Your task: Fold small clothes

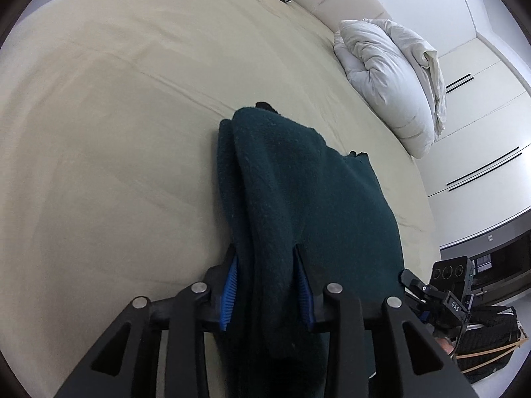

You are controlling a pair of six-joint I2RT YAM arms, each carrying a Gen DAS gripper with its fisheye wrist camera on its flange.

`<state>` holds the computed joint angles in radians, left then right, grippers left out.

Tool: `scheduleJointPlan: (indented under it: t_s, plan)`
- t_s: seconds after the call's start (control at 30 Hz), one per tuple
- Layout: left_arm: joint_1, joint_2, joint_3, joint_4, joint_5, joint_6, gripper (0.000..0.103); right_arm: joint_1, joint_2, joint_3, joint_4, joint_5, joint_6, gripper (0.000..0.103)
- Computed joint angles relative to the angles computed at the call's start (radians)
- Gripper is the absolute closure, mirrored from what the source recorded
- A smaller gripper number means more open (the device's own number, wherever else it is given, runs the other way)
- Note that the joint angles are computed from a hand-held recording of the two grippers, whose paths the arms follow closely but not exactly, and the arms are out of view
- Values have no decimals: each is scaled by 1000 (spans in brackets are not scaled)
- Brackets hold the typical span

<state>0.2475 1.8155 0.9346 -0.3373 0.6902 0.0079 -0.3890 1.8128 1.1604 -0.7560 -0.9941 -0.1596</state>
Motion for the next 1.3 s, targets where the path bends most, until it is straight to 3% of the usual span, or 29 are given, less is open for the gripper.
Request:
scheduleJointPlan:
  t_s: [0.1,0.13,0.27,0.43,0.57,0.7,0.77,0.93,1.0,1.1,1.17,1.3]
  plan:
    - [-3,-176,-121,71,-103,2,69,-39,-82,-49,38,31,49,56]
    - [-10,-252,-168,92,-146,8,64,-50,-117,-70,53,53,68,56]
    - [-55,-558,-337,163,-295,29,30,-95,-305,-151,86,168,98,54]
    - [-152,-911,-460,198,-501,27,3,-97,-564,-204,84,321,52,53]
    - [-204,-1123,-490,190,-601,33,0,-58,-771,-236,101,417,45,33]
    - [-280,-1246,-472,144,-740,18,0,-15,-903,-221,93,466,80,13]
    - [-314,-1297,-468,134,-820,-3,0,38,-969,-225,113,548,130,5]
    - [-376,-1468,-497,136,-946,-28,0,152,-1095,-190,114,760,183,0]
    - [-435,-1470,-467,74,-1046,-47,0,142,-1122,-150,73,761,169,0]
    - [-439,-1357,-406,-6,-1021,-20,0,135,-1131,-89,21,748,179,0]
    - [-439,-1286,-407,13,-1034,-33,0,115,-1125,-53,-15,702,186,0]
    - [-343,-1107,-339,-86,-833,-55,0,161,-1104,5,-91,732,186,0]
